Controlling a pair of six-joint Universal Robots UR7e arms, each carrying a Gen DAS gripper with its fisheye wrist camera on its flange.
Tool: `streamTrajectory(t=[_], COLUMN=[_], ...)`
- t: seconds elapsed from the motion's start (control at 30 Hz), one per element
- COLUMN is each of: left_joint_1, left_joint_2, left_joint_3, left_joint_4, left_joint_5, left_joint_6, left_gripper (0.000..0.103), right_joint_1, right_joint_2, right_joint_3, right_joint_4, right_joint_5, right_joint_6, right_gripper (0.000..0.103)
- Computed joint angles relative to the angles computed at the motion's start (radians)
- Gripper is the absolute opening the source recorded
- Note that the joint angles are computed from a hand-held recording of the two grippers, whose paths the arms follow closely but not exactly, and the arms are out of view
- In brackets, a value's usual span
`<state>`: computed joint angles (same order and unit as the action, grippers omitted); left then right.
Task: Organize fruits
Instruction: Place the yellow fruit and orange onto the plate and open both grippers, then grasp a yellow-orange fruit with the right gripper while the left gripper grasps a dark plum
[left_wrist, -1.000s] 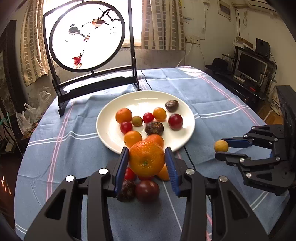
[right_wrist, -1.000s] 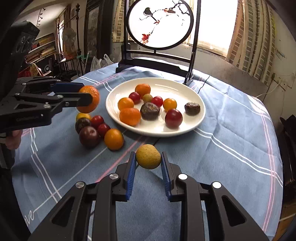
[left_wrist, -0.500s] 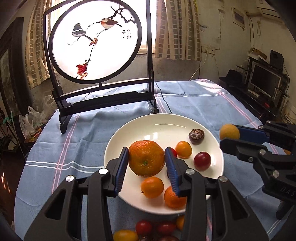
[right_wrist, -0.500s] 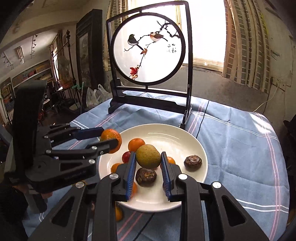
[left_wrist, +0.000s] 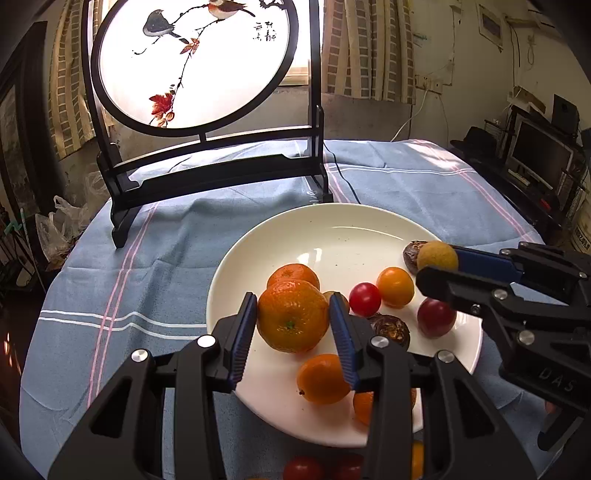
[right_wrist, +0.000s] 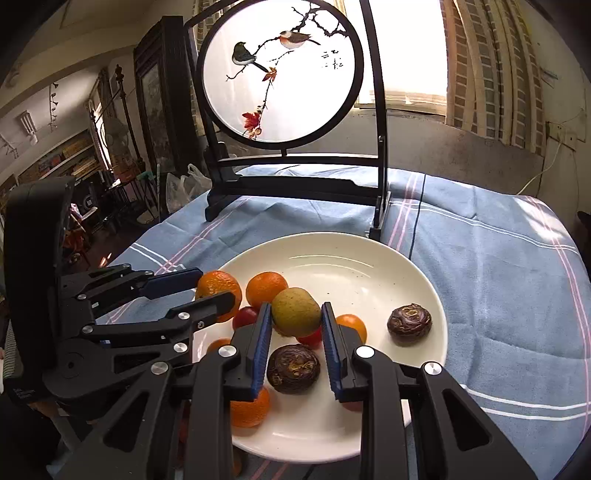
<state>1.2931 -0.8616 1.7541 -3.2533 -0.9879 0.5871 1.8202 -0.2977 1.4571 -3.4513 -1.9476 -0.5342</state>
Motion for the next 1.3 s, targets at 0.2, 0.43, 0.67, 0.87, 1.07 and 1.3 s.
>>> streamTrajectory(t=[0.2,0.43,0.67,0.87,1.07,1.3], left_joint_1=[-0.002,0.002,0.004,0.001,-0.001,-0.004], left_joint_2=[0.013,0.029,0.037,0.029,0.024,-0.057], left_joint_3=[-0.003,-0.016,-0.022,-0.003,0.006,0.05], left_joint_4=[-0.018,-0.015,-0.034,-0.076,-0.091,-0.101], left_joint_5=[0.018,0.037,0.041,0.026,0.024,-0.02], left_joint_6=[0.016,0.019,0.03,0.05,0.068,0.029], left_gripper=[0.04,0.04,0.054,0.067,0.067,0.068], right_joint_1=[-0.008,-0.011,-0.017,-0.018,-0.011,0.014], right_joint_2=[0.011,0.024,0.028,0.022,0.017,-0.024], right_joint_3=[-0.017,-0.033,-0.037,-0.026,-0.013,0.071], right_joint_4=[0.002,0.016,-0.009,-0.035,-0.046,-0.083], right_joint_5=[-0.01,-0.02,-0.018,-0.008,-0.003,0.033], right_joint_6=[0.018,0.021,0.041,0.048,0.039,0.002], right_gripper=[0.027,0.027,0.06,0.062,0.062,0.062])
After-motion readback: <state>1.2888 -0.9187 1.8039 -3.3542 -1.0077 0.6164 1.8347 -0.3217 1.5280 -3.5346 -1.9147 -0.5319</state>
